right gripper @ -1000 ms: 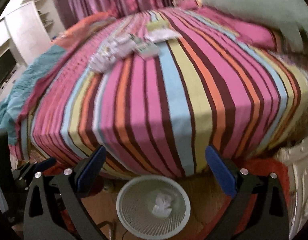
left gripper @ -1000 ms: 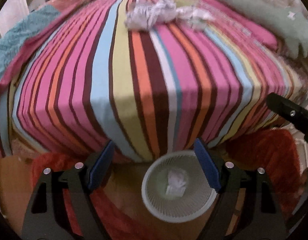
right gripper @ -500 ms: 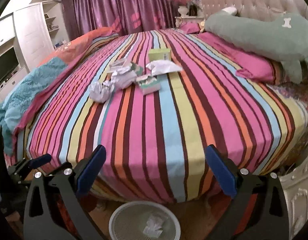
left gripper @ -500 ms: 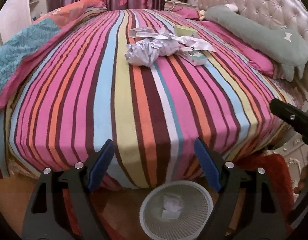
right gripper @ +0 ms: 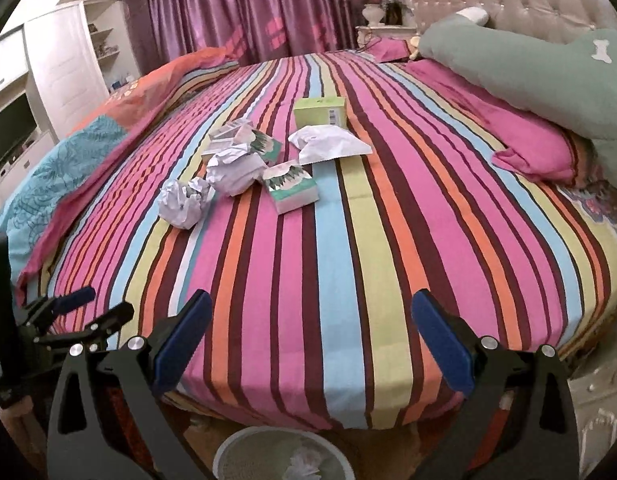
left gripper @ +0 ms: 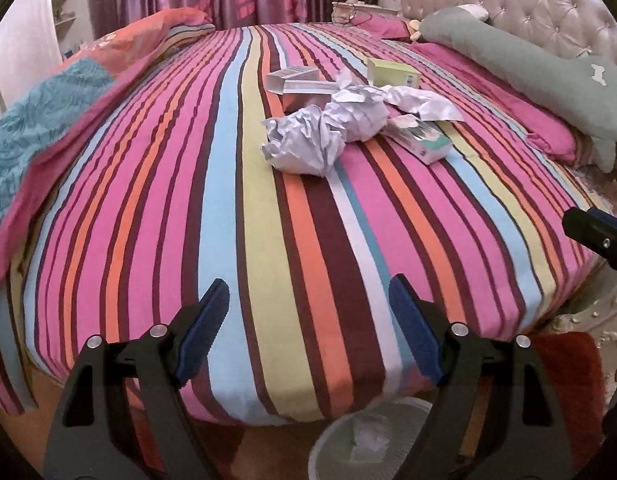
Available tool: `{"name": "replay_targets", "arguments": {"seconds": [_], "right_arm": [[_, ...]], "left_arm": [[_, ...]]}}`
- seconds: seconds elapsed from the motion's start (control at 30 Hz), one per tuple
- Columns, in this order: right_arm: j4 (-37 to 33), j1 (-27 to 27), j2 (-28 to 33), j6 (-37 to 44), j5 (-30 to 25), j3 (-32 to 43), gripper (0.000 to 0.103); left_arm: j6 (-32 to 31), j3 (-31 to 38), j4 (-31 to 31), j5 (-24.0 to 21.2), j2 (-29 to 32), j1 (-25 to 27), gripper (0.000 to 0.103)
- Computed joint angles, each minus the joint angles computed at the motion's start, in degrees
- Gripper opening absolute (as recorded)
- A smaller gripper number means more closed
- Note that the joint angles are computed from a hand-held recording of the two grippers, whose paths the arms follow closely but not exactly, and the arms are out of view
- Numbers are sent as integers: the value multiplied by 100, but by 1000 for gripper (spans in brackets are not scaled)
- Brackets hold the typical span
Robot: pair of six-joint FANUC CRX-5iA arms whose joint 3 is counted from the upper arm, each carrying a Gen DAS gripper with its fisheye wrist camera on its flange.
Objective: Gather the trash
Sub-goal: 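Move both tools back over the bed toward the remaining trash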
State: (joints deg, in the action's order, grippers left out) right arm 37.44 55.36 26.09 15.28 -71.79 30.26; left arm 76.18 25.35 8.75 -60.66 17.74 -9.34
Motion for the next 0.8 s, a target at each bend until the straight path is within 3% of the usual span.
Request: {"name": "replay_targets", "arguments": {"seconds": [0.33,0.6,0.8], "right_arm": [[-492,-331,497,885,56,773,95],[-892,-656,1031,1398,-14,1618,95],[-1232,-896,1619,1994,-359,2617,95]], "left_arm": [[-82,841,-6,-114,688,28,80],[-86,2009,-35,-517,1483,-8,80],[4,2839,28,-888,2031,-31,80]]}}
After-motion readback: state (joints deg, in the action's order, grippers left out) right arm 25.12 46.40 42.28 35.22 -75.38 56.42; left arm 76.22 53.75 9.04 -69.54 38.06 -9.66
